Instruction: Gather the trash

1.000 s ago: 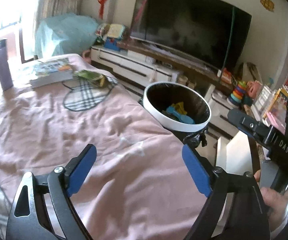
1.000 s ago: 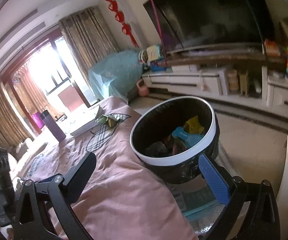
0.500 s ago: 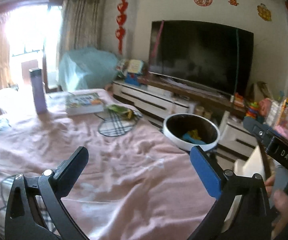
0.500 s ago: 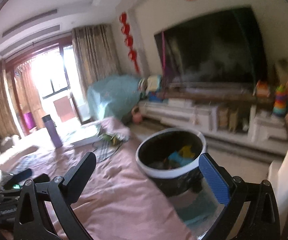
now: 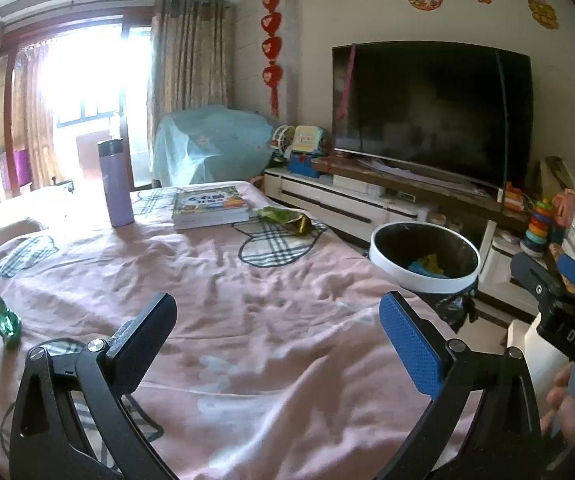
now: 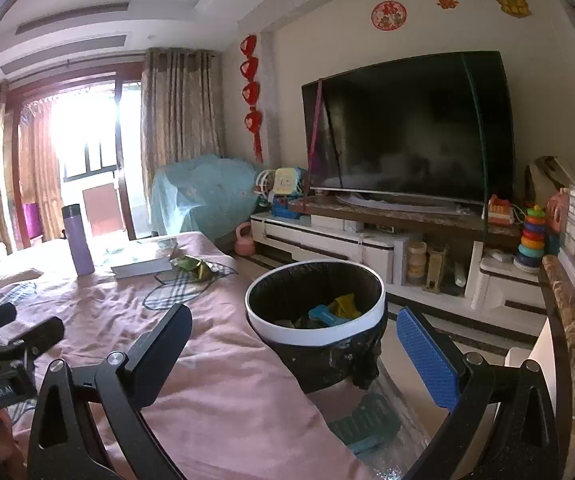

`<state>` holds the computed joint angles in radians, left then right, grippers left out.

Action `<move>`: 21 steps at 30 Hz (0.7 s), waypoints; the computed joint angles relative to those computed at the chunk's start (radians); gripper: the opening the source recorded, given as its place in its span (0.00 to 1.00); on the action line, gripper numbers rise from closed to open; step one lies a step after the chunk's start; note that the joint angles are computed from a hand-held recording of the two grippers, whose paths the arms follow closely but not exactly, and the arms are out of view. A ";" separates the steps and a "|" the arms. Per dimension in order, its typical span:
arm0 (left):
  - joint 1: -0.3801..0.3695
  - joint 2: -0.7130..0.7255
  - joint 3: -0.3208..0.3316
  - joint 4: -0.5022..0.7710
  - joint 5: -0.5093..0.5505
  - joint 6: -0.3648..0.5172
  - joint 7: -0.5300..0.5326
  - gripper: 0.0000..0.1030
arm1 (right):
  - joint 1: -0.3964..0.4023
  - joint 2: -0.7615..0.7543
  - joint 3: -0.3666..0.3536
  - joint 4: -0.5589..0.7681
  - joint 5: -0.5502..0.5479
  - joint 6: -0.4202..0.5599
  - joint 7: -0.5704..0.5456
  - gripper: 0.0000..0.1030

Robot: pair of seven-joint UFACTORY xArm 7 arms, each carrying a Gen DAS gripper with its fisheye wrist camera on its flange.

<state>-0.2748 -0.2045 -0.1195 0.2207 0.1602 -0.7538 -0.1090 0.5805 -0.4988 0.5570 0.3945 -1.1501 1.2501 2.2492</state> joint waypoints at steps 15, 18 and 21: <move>-0.003 0.021 -0.033 -0.008 -0.103 -0.055 0.065 1.00 | -0.004 0.016 -0.013 0.009 -0.003 -0.029 -0.013 1.00; -0.006 0.022 -0.030 -0.009 -0.104 -0.057 0.067 1.00 | -0.005 0.015 -0.011 0.009 -0.005 -0.028 -0.012 1.00; -0.007 0.019 -0.026 -0.011 -0.100 -0.054 0.062 1.00 | -0.007 0.013 -0.014 0.008 -0.006 -0.033 -0.012 1.00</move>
